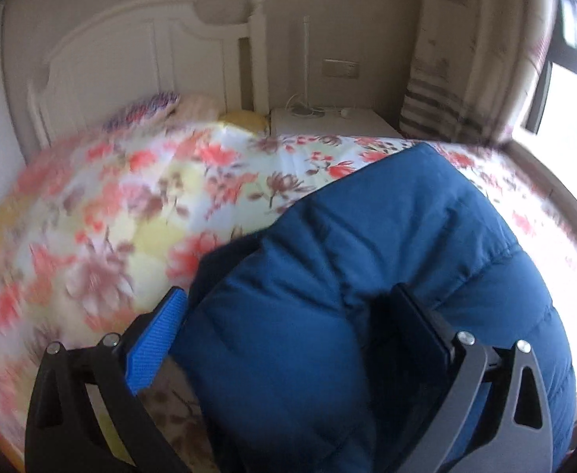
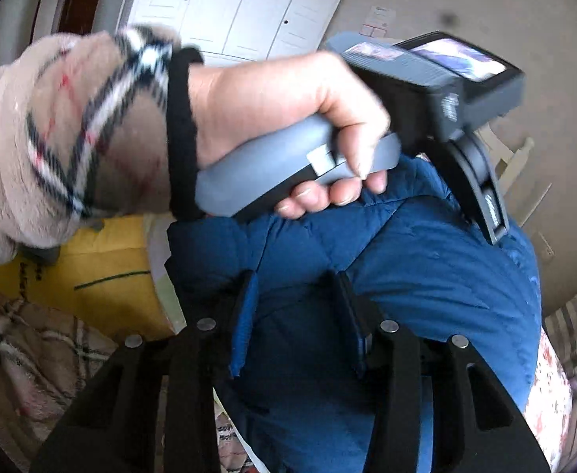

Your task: Fold large clothes

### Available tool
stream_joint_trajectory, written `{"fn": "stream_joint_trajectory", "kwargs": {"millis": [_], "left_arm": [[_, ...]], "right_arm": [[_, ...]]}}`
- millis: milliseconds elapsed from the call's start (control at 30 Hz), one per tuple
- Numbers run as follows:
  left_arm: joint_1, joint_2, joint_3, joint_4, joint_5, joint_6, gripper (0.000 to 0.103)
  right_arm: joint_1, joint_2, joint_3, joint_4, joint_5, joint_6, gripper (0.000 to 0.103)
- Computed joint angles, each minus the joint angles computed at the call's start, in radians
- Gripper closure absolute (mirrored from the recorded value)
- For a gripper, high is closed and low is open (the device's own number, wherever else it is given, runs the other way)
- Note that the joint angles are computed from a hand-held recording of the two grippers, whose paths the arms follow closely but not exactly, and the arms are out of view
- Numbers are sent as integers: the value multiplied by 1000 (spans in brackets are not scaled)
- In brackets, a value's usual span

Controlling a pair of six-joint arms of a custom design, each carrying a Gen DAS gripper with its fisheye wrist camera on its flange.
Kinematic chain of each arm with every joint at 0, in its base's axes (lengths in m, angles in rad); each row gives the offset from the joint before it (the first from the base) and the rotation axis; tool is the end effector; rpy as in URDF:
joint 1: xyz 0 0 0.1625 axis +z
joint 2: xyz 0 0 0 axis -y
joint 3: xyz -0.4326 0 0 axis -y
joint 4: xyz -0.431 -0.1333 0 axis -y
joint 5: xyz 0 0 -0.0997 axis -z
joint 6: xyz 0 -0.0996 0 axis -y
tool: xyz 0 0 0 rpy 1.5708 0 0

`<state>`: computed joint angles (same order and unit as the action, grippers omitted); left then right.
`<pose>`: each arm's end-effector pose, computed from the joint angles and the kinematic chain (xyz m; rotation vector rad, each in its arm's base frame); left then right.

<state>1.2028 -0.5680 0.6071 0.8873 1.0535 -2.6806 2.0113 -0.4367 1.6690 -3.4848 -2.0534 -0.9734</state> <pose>-0.1058 -0.7819 0.2493 0.8009 2.3660 -0.7992 0.3637 -0.5672 -0.0668 1.4147 -1.9821 0.6729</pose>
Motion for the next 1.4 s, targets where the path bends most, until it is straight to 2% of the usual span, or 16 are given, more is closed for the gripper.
{"fn": "stream_joint_trajectory", "kwargs": {"millis": [133,167,267,367,433,467,533,600,733,833,900,967,1067,1100,1200,1400], "left_arm": [[61,111,-203,167,106,-89,2],[66,120,-217,174,108,-92,2],[61,101,-162,118,74,-63,2],[61,106,-162,111,62,-60,2],[62,106,-163,111,61,-61,2],[59,97,-145,96,50,-55,2],[51,76,-105,55,24,-35,2],[43,45,-41,-1,-2,-14,2],[39,29,-13,-26,-16,-4,2],[38,28,-13,-25,-13,-5,2],[38,28,-13,-22,-11,-8,2],[38,29,-16,-18,-9,-11,2],[39,31,-23,-11,-11,-20,2],[40,37,-33,-3,-11,-29,2],[49,64,-87,42,2,-54,2],[53,65,-93,55,15,-66,2]], "right_arm": [[-10,-16,7,13,29,3,59],[-12,-18,13,10,37,4,59],[-12,-40,31,17,58,16,59],[-19,-54,35,36,82,33,59],[-23,-65,30,91,98,68,59],[-24,-103,40,169,125,124,59],[-50,-214,74,346,269,237,59],[-67,-282,97,365,330,257,59],[-97,-322,46,283,243,282,59],[-136,-281,-99,315,164,352,59],[-167,-230,-248,411,128,432,59],[-191,-174,-372,489,113,473,59],[-225,-71,-575,733,81,539,58],[-233,-32,-630,799,46,541,56],[-242,-9,-657,813,42,553,55],[-237,-4,-656,792,23,557,55]]}}
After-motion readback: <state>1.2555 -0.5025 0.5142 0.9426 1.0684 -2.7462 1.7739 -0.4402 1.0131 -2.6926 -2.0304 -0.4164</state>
